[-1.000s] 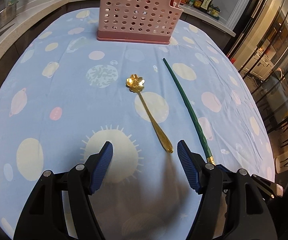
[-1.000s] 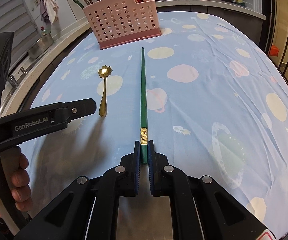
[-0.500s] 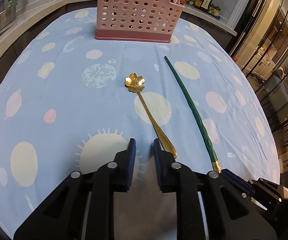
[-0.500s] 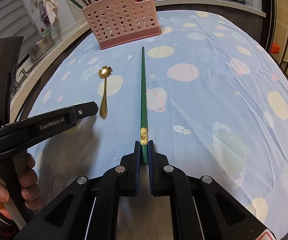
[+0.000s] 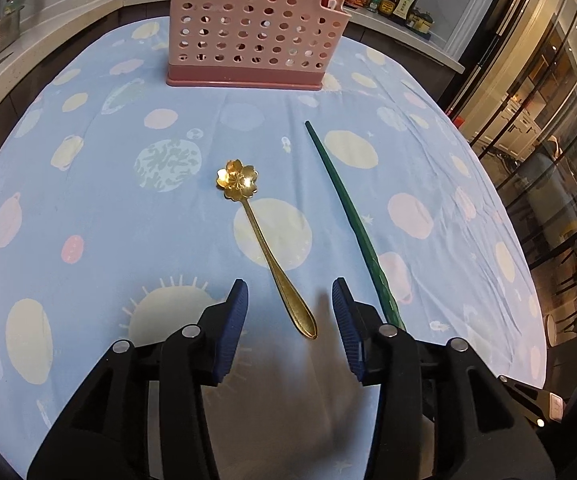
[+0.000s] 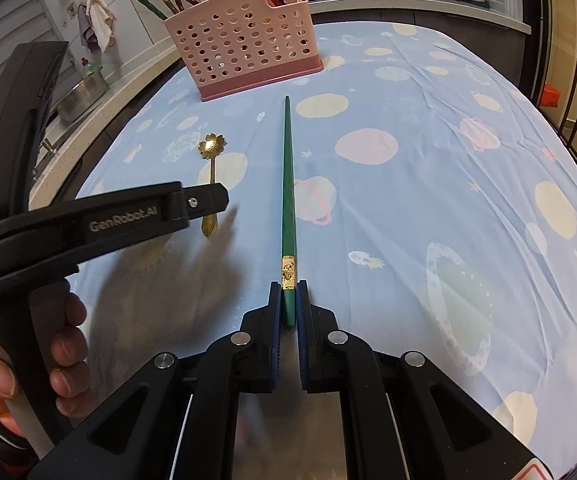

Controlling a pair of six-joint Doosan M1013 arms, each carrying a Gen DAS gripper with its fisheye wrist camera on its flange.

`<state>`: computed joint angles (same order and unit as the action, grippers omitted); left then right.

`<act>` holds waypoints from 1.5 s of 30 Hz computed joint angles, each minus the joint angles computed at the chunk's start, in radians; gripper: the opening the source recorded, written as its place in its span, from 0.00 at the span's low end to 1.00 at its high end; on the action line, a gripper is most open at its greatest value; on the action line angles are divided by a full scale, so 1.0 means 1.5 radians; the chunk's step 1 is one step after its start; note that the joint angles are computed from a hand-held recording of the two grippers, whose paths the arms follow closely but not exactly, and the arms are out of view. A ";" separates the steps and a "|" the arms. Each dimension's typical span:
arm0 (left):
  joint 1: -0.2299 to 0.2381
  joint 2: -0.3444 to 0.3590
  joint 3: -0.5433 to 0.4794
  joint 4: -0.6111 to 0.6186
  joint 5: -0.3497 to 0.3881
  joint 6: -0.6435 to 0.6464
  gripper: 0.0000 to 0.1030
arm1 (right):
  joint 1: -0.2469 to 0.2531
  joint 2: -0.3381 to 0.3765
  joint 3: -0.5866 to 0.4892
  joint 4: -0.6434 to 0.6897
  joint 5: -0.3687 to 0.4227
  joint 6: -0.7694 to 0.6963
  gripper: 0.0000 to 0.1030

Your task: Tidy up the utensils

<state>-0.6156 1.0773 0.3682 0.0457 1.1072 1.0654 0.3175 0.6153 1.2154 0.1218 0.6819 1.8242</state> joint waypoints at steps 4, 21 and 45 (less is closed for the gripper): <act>-0.007 -0.010 0.026 0.047 -0.010 -0.004 0.20 | 0.000 0.000 -0.001 0.000 0.001 0.000 0.07; 0.009 -0.134 0.246 0.012 -0.121 -0.033 0.04 | 0.001 -0.008 0.009 0.009 -0.010 -0.006 0.06; 0.013 -0.171 0.234 0.043 -0.146 -0.060 0.01 | -0.002 -0.056 0.017 0.052 -0.098 -0.039 0.06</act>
<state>-0.5960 0.8213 0.7197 0.1108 0.8877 0.9747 0.3149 0.5309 1.2409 0.1996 0.5354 1.7663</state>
